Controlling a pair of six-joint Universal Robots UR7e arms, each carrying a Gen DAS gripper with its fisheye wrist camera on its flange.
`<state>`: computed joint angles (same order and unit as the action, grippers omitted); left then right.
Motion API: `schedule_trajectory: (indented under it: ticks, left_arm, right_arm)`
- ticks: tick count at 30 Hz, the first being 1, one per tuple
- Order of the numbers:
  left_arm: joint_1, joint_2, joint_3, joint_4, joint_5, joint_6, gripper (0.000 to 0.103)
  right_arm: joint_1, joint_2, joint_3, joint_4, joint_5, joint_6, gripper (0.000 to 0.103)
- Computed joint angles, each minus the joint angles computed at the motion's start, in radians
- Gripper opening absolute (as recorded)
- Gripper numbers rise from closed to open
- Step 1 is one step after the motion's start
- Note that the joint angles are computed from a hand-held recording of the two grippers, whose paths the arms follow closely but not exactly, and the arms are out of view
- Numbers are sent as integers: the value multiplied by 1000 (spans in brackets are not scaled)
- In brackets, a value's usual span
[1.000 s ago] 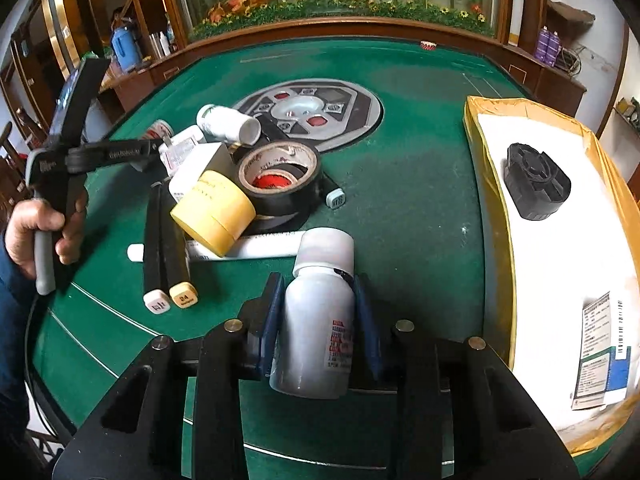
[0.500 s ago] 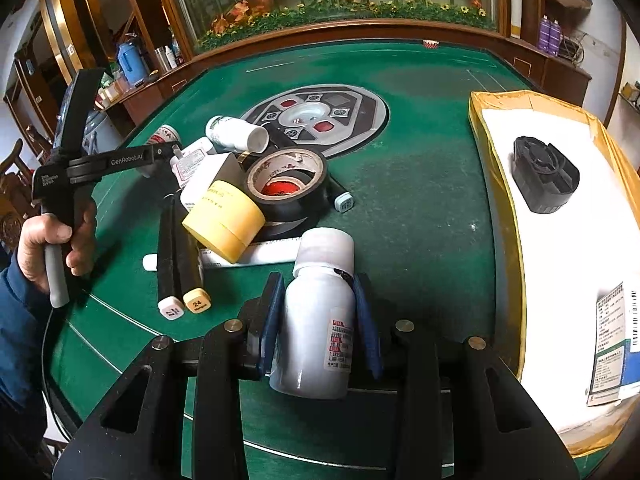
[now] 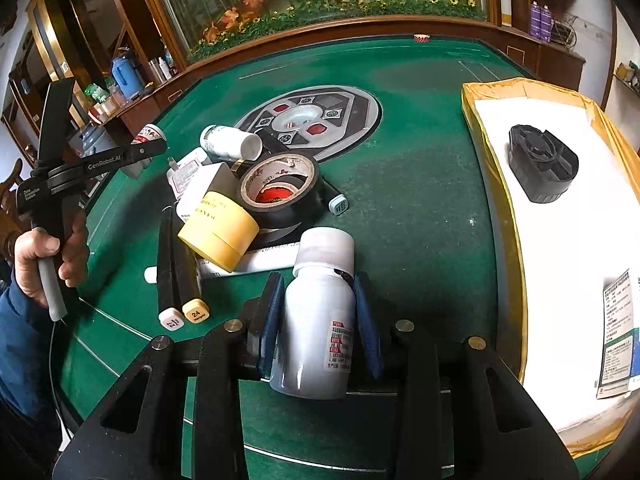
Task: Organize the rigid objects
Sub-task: 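Carry both white bottles into the white tray and open both tools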
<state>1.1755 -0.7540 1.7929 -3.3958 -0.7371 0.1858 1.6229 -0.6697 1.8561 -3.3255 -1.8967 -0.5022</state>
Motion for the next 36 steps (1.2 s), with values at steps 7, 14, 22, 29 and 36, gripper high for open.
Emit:
schedule_trajectory:
  ticks: [7, 14, 22, 29, 36]
  left_arm:
    - [-23, -11, 26, -35, -38, -2, 35]
    - [-53, -13, 60, -75, -83, -6, 35]
    - [-74, -5, 79, -67, -118, -6, 35]
    - [-111, 16, 79, -55, -160, -23, 35]
    - [-171, 80, 31, 6, -274, -59, 35]
  right_arm:
    - [-1, 1, 4, -19, 0, 1, 35]
    - [3, 5, 3, -43, -9, -7, 35]
    - [3, -8, 8, -43, 10, -4, 35]
    - [-17, -80, 48, -38, 110, 6, 35]
    - [-54, -172, 90, -130, 122, 13, 35]
